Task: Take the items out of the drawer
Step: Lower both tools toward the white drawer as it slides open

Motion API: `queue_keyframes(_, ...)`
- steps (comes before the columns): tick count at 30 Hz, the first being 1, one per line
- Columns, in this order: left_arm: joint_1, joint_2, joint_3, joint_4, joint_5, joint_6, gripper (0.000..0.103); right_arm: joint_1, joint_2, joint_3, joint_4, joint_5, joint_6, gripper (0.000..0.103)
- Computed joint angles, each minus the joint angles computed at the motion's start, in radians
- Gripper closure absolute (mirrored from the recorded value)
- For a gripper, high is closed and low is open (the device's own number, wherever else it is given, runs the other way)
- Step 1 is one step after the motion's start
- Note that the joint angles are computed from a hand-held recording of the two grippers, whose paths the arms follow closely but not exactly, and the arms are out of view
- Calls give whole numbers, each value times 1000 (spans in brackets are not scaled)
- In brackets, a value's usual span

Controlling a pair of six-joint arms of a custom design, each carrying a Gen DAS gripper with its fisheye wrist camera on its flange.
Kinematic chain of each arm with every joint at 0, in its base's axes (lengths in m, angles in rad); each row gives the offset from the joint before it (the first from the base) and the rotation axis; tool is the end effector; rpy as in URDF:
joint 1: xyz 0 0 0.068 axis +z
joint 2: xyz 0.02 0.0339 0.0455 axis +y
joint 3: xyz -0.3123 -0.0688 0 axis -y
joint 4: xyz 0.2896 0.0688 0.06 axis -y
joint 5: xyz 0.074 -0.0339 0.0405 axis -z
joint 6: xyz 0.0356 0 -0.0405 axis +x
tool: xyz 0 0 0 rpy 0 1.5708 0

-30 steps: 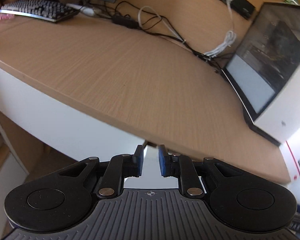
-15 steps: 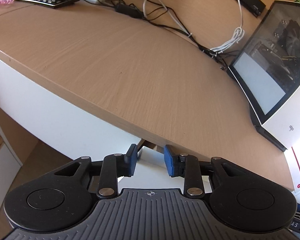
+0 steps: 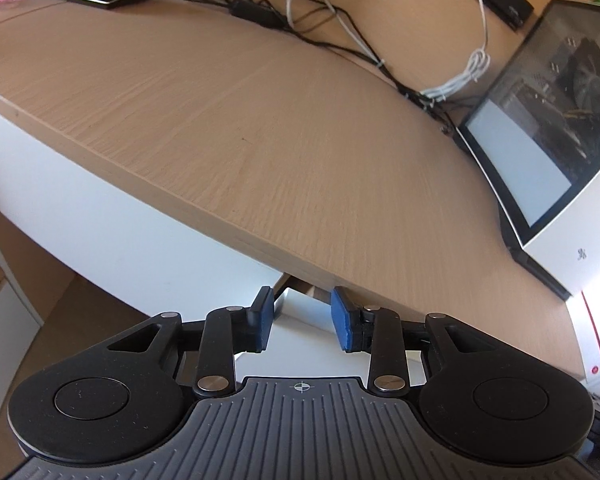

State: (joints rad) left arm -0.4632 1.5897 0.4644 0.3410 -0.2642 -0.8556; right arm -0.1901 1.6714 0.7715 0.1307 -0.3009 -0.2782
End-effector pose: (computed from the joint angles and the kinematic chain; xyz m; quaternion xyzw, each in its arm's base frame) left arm 0.2560 -0.1175 0.1137 -0.2280 0.8882 -0.1366 0.3748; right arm 0.3516 -0.0569 0.1596 -0.0985 0.9069 0.0447 0.4072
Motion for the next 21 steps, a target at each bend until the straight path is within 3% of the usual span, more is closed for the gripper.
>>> queue_keyframes(5, -17, 1, 15, -32, -13, 36, 64, 8, 5, 50, -95, 17, -11, 0)
queue_keyframes(15, -48, -41, -3, -75, -18, 45, 63, -3, -26, 35, -141, 17, -28, 0)
queue_keyframes(21, -74, -78, -19, -114, -33, 46, 63, -17, -50, 53, -236, 6, -67, 0)
